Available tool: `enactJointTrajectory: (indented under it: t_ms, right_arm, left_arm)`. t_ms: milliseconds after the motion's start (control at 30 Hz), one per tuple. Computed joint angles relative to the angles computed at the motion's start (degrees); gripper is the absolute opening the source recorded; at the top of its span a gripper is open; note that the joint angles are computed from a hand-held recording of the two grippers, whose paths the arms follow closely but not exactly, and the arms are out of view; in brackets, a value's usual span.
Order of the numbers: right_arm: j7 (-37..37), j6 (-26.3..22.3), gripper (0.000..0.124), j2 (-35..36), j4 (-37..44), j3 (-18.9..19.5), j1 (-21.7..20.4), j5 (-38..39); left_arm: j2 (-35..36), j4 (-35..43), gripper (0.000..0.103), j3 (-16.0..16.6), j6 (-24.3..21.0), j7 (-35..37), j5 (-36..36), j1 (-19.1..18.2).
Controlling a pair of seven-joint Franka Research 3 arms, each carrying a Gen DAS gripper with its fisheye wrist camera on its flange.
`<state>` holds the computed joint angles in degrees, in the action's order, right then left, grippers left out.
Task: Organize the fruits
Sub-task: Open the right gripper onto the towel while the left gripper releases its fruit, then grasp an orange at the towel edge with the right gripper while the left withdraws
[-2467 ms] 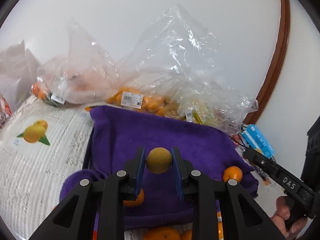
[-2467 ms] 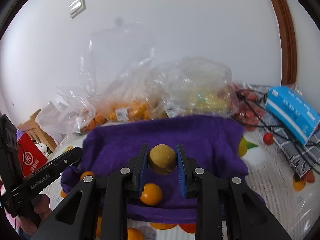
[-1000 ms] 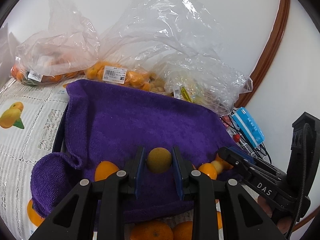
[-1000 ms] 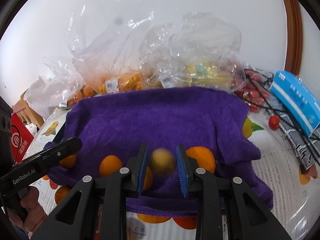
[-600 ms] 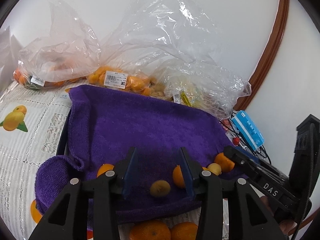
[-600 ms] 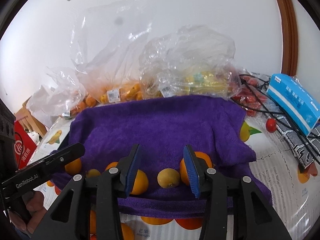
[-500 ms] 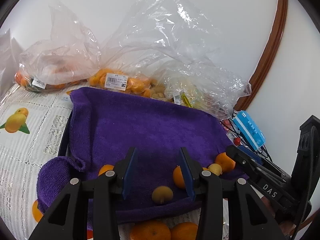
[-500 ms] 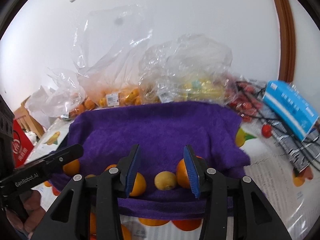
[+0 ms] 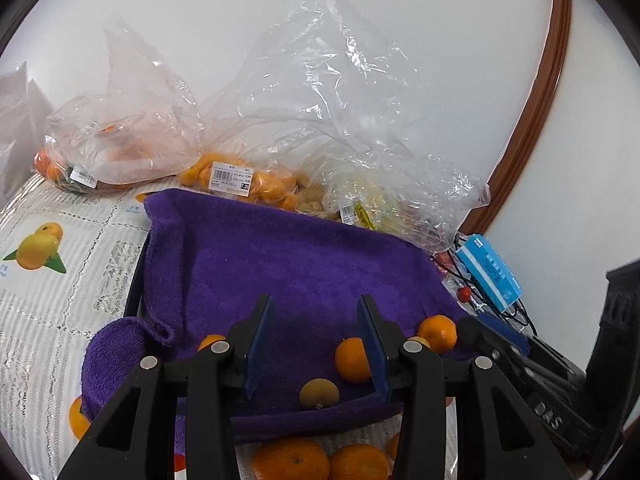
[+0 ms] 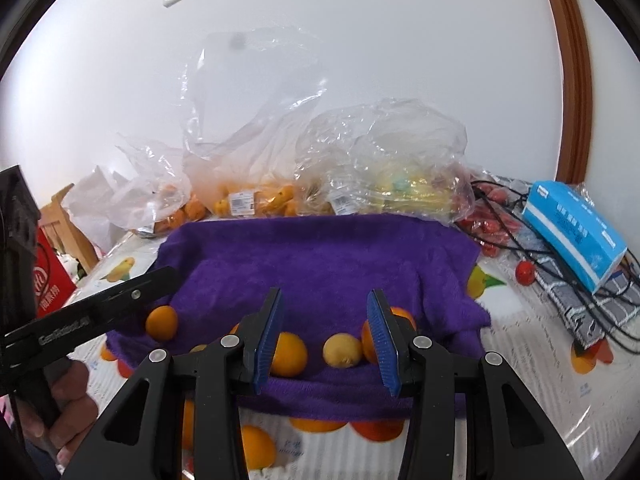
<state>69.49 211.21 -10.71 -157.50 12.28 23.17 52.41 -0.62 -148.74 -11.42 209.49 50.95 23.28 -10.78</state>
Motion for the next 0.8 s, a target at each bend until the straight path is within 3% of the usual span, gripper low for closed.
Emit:
enactJointTrajectory:
  t_ms: [167, 267, 400, 567, 700, 800]
  right_arm:
    - [2.05, -0.43, 0.044, -1.68, -2.44, 0.74, 1.43, 0.89]
    - [2.29, -1.52, 0.044, -2.81, -3.68, 1.91, 1.83, 2.48]
    - [4.01, -0.86, 0.044, -4.46, -5.92, 3.29, 3.38, 3.64]
    - [13.95, -3.80, 0.044, -6.59, -9.72, 0.86, 5.56, -4.29]
    - [7.99, -6.19, 0.044, -5.05, -7.22, 7.67, 0.80, 2.33]
    - [1.76, -6.84, 0.044, -3.53, -4.93, 10.57, -0.61, 8.33]
  left_arm:
    - [-1.03, -1.79, 0.040, -2.04, -0.56, 10.36, -12.42, -1.57]
    - [-1.87, -2.79, 0.040, -1.57, 0.45, 9.16, -11.54, -1.74]
    - [-4.11, -5.68, 0.042, -3.17, 1.55, 14.12, -18.13, -2.06]
    - [-8.28, -11.18, 0.043, -4.77, 2.05, 17.60, -23.75, -1.53]
    - [-12.29, -16.00, 0.043, -3.88, 2.69, 16.13, -23.22, -0.96]
    - [-13.65, -17.89, 0.047, -4.36, 3.44, 15.39, -23.72, 0.27]
